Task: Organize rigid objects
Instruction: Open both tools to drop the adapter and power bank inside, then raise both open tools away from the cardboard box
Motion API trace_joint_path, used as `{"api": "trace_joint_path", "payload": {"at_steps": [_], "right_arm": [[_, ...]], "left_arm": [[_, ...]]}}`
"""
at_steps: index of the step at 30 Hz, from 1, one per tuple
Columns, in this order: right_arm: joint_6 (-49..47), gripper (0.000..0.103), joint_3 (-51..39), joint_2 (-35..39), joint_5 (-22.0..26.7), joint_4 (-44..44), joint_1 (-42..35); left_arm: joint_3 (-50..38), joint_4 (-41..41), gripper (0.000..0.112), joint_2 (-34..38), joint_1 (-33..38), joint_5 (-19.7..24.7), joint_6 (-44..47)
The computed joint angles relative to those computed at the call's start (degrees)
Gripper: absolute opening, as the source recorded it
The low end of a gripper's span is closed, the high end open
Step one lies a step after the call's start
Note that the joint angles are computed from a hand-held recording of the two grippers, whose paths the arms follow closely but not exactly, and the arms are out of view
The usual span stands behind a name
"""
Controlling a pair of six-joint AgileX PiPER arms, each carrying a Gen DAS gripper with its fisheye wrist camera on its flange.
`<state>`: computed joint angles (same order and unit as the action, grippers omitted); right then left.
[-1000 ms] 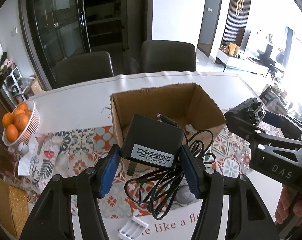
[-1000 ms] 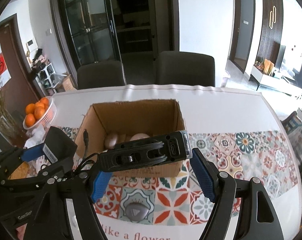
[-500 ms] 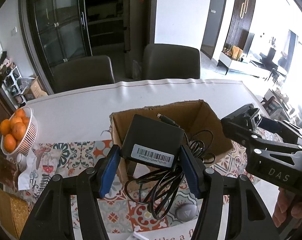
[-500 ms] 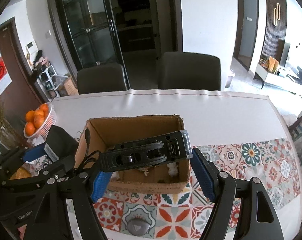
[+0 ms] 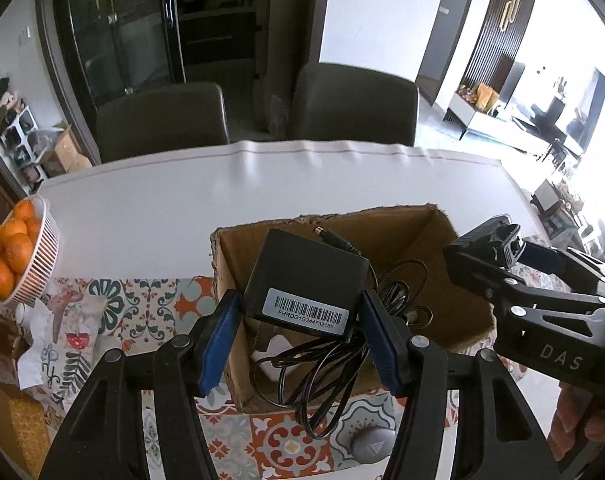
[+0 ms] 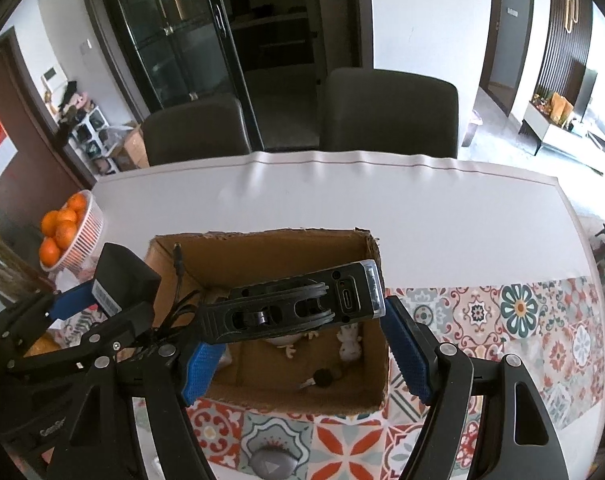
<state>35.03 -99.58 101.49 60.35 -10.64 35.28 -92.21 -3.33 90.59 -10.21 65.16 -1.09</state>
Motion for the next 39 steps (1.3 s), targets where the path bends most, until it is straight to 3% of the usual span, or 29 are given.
{"api": "trace_joint_path", "payload": {"at_steps": [13, 20, 39], "right_arm": [[-5.17, 0.076, -1.78, 5.86, 0.20, 5.69, -3.06], [-6.17, 0.077, -1.37, 6.78, 0.23, 7.79, -3.93], [6.08, 0.078, 7.69, -3.50, -2.40, -3.62, 4.47]], "left_arm": [[0.89, -0.18, 0.060, 3.68, 0.10, -0.03, 0.27], [2.30, 3.61, 0.067, 1.90, -0.81, -1.15, -1.37], [10.17, 6.76, 0.070, -10.00, -0.99, -1.87, -1.98]]}}
